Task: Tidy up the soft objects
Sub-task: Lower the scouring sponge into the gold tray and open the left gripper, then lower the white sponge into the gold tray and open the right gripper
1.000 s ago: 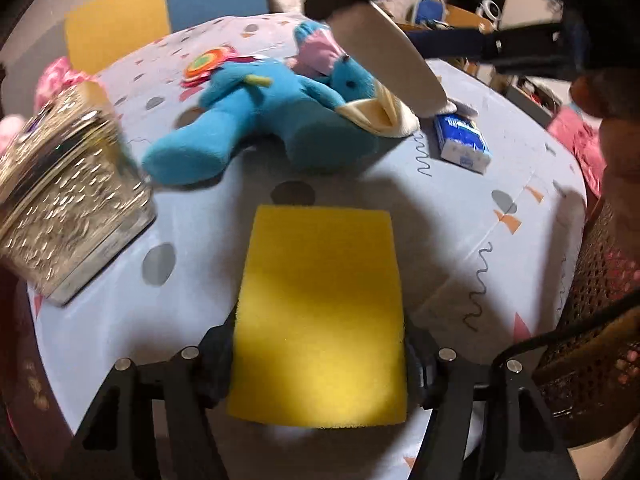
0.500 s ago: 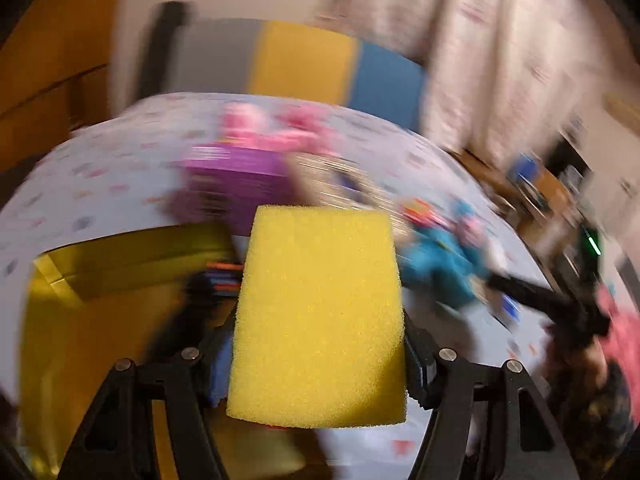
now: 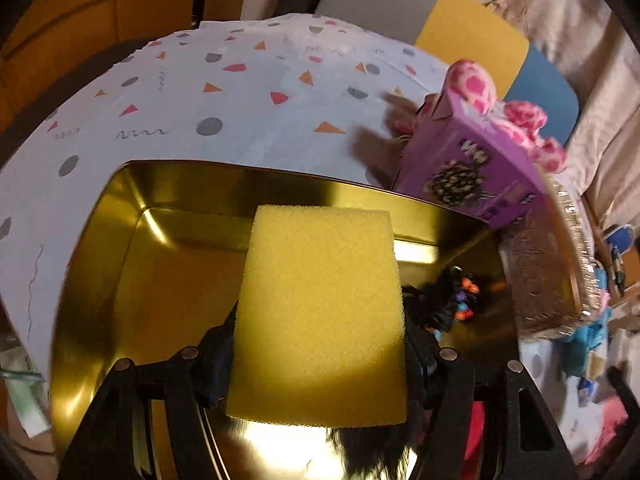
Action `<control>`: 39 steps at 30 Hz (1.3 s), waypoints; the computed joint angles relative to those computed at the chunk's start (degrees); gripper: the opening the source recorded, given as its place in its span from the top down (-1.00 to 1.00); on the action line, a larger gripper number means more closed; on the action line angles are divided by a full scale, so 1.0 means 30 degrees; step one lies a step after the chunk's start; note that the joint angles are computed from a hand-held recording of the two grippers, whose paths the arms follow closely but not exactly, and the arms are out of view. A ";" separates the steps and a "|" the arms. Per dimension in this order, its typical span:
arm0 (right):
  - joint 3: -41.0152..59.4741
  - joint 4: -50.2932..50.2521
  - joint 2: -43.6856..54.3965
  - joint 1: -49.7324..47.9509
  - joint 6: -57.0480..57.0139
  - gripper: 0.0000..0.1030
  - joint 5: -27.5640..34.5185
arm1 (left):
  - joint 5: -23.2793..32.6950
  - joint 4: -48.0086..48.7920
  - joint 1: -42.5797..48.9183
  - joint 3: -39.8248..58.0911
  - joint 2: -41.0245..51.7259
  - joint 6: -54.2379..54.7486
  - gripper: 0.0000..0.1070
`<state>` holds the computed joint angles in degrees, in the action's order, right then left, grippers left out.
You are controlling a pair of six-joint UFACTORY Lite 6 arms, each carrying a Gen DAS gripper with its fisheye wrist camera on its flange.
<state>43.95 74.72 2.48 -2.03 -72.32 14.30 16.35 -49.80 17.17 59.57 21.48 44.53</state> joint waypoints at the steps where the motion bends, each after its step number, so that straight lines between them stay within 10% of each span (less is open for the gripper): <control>1: 0.0026 -0.0133 0.0031 0.0031 0.0159 -0.22 -0.0063 | -0.0156 -0.0022 -0.0080 0.0370 0.0478 0.0125 -0.29; 9: 0.0255 -0.1258 0.0347 0.0260 0.1354 -0.22 -0.0490 | -0.0208 -0.2180 0.0031 0.0183 0.0522 0.2883 -0.68; 18: -0.0023 -0.1292 -0.0045 0.0560 0.1273 -0.22 -0.0626 | -0.2309 -0.8307 0.1185 -0.7954 -0.8634 1.0204 -0.70; 39: 0.6762 -1.1190 0.3094 1.2018 1.4028 -0.22 -0.0391 | -0.1015 -0.6859 0.4095 -1.2163 -1.4555 1.0088 -0.75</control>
